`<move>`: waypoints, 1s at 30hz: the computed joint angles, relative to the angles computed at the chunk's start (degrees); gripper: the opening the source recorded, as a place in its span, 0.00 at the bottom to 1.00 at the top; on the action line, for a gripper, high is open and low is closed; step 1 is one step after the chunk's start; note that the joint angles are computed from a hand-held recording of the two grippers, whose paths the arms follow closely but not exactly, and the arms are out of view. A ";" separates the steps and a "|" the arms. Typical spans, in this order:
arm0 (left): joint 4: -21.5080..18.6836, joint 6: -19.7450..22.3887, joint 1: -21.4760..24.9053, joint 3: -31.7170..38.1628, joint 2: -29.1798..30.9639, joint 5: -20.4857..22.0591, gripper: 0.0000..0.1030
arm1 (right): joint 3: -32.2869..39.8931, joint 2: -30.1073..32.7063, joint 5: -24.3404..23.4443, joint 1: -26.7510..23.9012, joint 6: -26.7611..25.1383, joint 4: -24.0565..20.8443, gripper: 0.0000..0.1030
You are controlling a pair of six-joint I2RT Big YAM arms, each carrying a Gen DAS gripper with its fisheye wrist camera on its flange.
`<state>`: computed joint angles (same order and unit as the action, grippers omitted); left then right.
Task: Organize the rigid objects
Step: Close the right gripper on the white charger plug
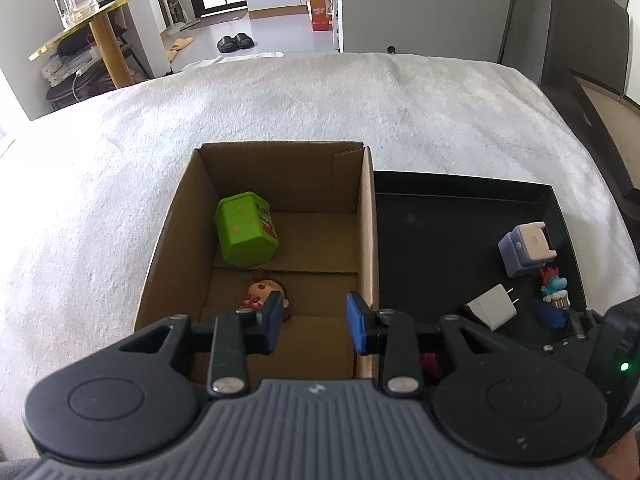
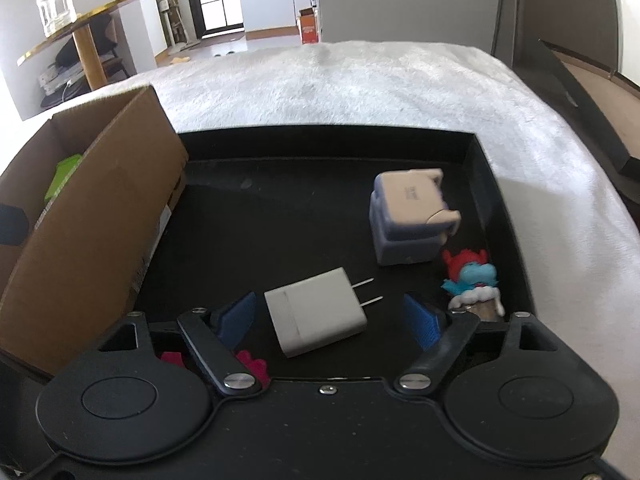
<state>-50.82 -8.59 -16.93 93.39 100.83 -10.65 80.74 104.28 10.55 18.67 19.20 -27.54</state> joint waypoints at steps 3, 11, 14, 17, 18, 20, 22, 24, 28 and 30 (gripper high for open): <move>0.04 -0.15 0.12 0.20 0.36 0.11 0.32 | 1.00 1.29 0.50 0.19 -0.80 -0.91 0.74; 0.04 -0.15 0.02 0.50 1.08 -0.25 0.32 | -0.01 -0.19 0.15 -0.19 -0.72 -1.66 0.61; 0.74 0.04 -0.08 -0.10 0.76 -0.39 0.32 | -0.84 -1.58 -0.38 -0.57 -0.10 -2.16 0.61; 1.11 0.20 -0.29 -0.62 0.41 -1.13 0.32 | -1.31 -2.49 0.04 -0.52 -0.42 -2.31 0.61; 1.10 0.24 -0.33 -0.71 0.32 -1.34 0.32 | -1.56 -2.94 0.21 -0.48 -0.48 -2.24 0.61; 1.12 0.28 -0.41 -0.96 0.02 -1.47 0.32 | -1.83 -3.61 0.66 -0.32 -0.56 -2.23 0.61; 1.42 0.38 -0.42 -1.33 -0.42 -1.50 0.32 | -2.05 -4.35 1.14 -0.19 -0.65 -2.40 0.61; 1.73 0.61 -0.37 -1.65 -0.89 -1.55 0.32 | -2.10 -4.95 1.61 -0.09 -0.80 -2.71 0.61; 1.63 0.85 -0.14 -1.71 -1.69 -1.54 0.32 | -1.54 -5.71 2.22 0.09 -0.61 -3.67 0.61; 1.80 0.94 0.08 -1.91 -2.24 -1.58 0.33 | -1.10 -6.21 2.43 0.23 -0.80 -4.05 0.61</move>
